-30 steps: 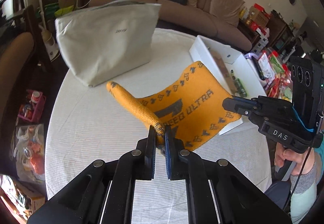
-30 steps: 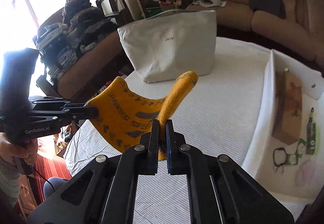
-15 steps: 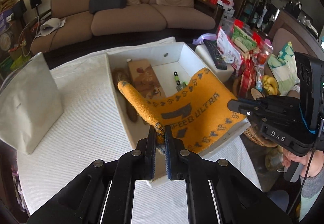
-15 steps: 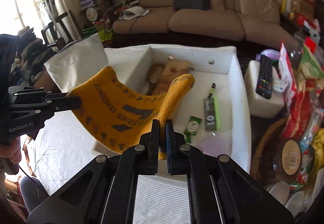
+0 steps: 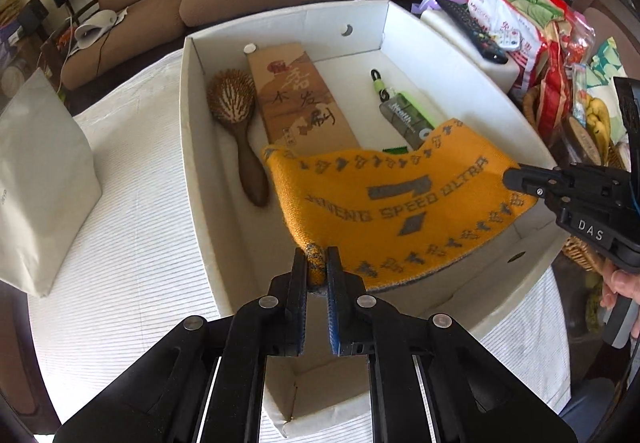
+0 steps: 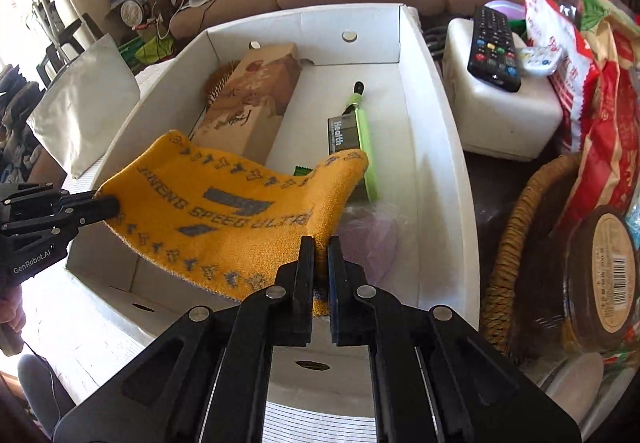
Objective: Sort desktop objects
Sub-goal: 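Carry the orange towel over the white box and release it inside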
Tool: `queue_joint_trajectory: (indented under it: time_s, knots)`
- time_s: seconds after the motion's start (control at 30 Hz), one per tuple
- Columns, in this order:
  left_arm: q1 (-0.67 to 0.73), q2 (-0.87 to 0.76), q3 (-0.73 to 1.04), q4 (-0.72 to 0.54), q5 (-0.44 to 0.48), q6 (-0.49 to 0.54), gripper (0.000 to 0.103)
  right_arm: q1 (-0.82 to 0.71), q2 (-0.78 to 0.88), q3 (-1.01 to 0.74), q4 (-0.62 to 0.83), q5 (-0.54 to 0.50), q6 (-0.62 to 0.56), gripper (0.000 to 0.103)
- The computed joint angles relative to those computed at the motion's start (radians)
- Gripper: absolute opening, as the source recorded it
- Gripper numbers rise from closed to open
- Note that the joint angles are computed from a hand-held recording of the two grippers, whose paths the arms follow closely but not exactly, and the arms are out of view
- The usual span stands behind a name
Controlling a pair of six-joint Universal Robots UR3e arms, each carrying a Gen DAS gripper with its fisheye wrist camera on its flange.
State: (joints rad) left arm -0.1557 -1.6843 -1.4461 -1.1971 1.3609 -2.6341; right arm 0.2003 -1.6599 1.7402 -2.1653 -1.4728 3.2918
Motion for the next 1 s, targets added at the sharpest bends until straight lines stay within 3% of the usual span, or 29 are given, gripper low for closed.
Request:
queue_joint_trajectory:
  time_s: [0.23, 0.37, 0.57, 0.73, 0.8, 0.83, 0.9, 0.97, 1.0]
  knots:
    - [0.009, 0.049, -0.074, 0.009, 0.025, 0.000, 0.019, 0.049, 0.039, -0.008, 0.039, -0.095, 0.062, 0.012]
    - [0.039, 0.108, -0.073, -0.029, 0.004, 0.029, 0.022, 0.059, -0.010, -0.003, 0.046, -0.112, 0.087, 0.033]
    - [0.106, 0.178, -0.033, -0.114, -0.049, 0.058, 0.030, 0.119, -0.032, -0.081, 0.111, -0.161, 0.117, 0.035]
    - [0.163, 0.253, -0.027, -0.185, -0.103, 0.098, 0.056, 0.182, -0.048, -0.140, 0.149, -0.183, 0.157, 0.041]
    - [0.189, 0.288, -0.033, -0.213, -0.122, 0.110, 0.069, 0.217, -0.051, -0.158, 0.155, -0.197, 0.180, 0.049]
    - [0.206, 0.309, -0.041, -0.229, -0.135, 0.117, 0.081, 0.234, -0.053, -0.162, 0.156, -0.200, 0.192, 0.053]
    - [0.249, 0.356, -0.058, -0.273, -0.174, 0.139, 0.092, 0.271, -0.057, -0.167, 0.156, -0.211, 0.221, 0.080]
    - [0.291, 0.411, -0.091, -0.312, -0.199, 0.163, 0.103, 0.321, -0.061, -0.164, 0.154, -0.242, 0.259, 0.099]
    - [0.317, 0.448, -0.120, -0.324, -0.212, 0.180, 0.103, 0.346, -0.067, -0.158, 0.154, -0.262, 0.283, 0.103]
